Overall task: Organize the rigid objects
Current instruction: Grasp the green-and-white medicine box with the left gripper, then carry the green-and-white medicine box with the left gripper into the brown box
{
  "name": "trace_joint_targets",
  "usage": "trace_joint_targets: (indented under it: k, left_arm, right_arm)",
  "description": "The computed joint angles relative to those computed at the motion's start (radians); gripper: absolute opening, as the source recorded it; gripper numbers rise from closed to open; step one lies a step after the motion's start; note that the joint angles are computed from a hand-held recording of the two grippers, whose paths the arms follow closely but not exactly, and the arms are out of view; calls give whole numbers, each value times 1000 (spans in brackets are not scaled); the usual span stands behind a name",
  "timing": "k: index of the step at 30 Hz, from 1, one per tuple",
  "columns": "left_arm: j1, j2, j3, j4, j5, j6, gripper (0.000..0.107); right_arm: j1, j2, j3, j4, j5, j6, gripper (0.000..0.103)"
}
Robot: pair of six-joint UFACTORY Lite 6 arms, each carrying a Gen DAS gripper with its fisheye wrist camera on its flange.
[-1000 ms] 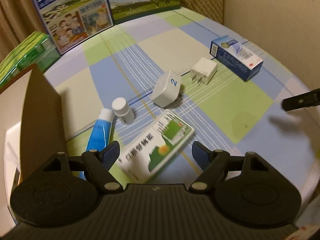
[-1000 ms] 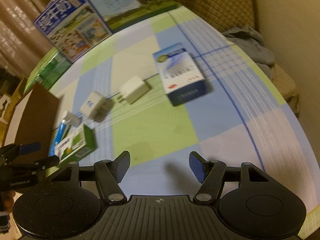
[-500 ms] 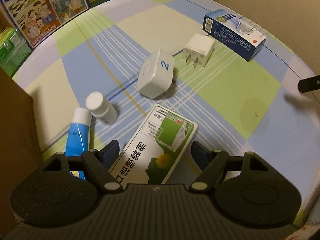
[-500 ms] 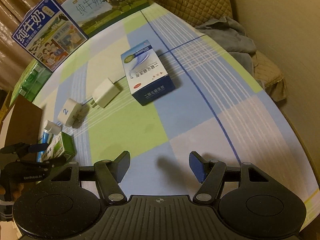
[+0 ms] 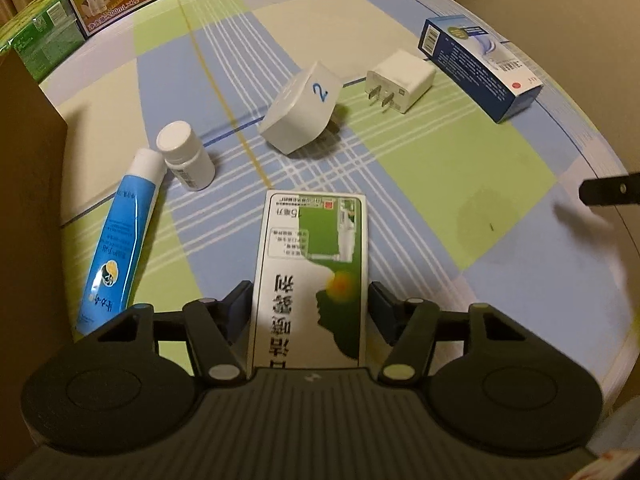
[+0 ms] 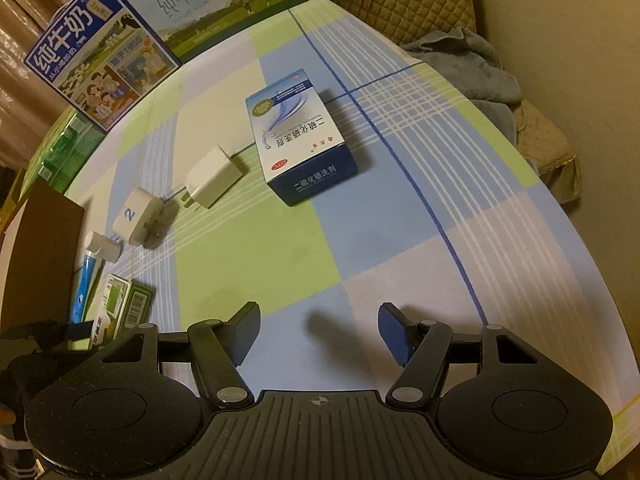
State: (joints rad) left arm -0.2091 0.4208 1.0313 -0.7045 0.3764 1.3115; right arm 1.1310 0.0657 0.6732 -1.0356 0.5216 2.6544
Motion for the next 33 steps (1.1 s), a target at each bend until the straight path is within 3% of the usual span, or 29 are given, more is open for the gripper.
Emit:
trace_joint_targets:
  k: [12,21,33]
  left_arm:
    - [12,-109,-100,-105,-44,42,51]
    - [119,-341,-153,-26,57,-83,51]
    - [369,-493,-121,-36,242,-44,51]
  right_arm:
    - [28,-22,-34,-1,3,27,62]
    - [2,66,67,-57,-31,-51,62]
    - [-38,272,335,-103,-78,-230,62]
